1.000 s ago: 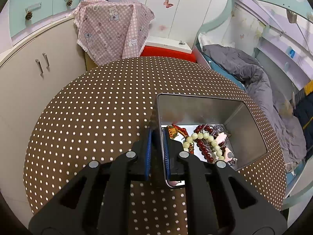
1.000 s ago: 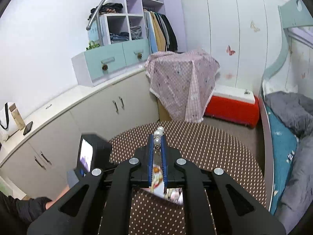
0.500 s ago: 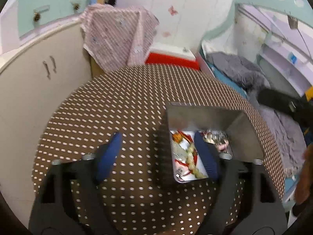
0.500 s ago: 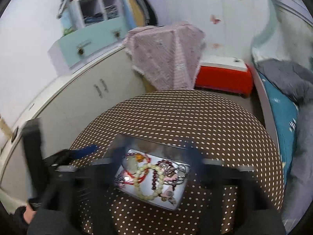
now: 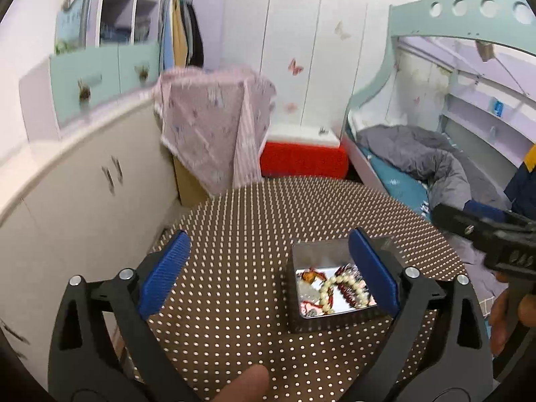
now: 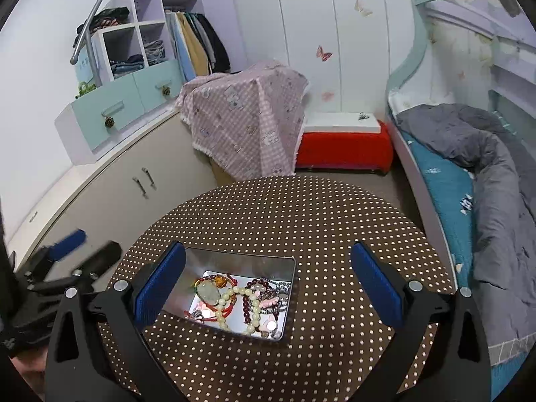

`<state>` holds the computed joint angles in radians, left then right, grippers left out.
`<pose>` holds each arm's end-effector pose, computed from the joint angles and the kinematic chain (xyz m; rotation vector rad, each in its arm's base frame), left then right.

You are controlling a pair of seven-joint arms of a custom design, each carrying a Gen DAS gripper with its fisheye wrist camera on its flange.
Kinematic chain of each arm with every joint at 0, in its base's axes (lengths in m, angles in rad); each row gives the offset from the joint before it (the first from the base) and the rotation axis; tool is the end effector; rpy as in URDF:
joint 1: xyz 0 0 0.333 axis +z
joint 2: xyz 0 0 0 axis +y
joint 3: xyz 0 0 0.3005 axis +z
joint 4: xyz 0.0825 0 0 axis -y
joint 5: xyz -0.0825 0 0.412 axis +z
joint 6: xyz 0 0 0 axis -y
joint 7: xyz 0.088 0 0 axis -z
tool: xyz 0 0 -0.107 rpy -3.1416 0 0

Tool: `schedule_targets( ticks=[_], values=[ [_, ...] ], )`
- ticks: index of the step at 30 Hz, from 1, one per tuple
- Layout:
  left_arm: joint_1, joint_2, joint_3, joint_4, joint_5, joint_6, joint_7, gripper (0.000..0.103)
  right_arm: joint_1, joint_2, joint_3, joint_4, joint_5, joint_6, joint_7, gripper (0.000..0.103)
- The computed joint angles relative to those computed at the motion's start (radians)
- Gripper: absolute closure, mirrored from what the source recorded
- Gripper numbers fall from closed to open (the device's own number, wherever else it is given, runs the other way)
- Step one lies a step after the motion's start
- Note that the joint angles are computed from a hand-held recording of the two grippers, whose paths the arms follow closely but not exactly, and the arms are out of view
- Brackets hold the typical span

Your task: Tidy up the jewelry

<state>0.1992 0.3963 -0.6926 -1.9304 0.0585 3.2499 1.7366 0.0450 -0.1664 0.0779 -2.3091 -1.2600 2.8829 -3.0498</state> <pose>0.6197 -0.2850 0.4181 -1.1889 2.1078 -1.2366 0.5274 0.1212 0.4351 -1.2839 1.9505 -0.8350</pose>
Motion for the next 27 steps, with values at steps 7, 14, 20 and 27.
schedule_targets(
  ticks=[7,14,20,27],
  values=[
    [0.067,-0.171,-0.033,-0.177,0.052,0.171,-0.092,0.006,0.032,-0.16,0.083,-0.083,-0.086,-0.163,0.119,0.008],
    [0.27,-0.319,-0.138,-0.332,0.336,0.304,-0.434,0.006,0.08,-0.296,0.17,-0.164,-0.095,-0.321,0.173,0.008],
    [0.234,-0.456,-0.04,-0.428,0.404,0.395,-0.578,0.006,0.119,-0.375,0.221,-0.203,-0.103,-0.412,0.214,0.008],
    [0.161,-0.587,0.021,-0.542,0.27,0.473,-0.492,0.006,0.168,-0.454,0.277,-0.246,-0.094,-0.52,0.25,0.008]
  ],
)
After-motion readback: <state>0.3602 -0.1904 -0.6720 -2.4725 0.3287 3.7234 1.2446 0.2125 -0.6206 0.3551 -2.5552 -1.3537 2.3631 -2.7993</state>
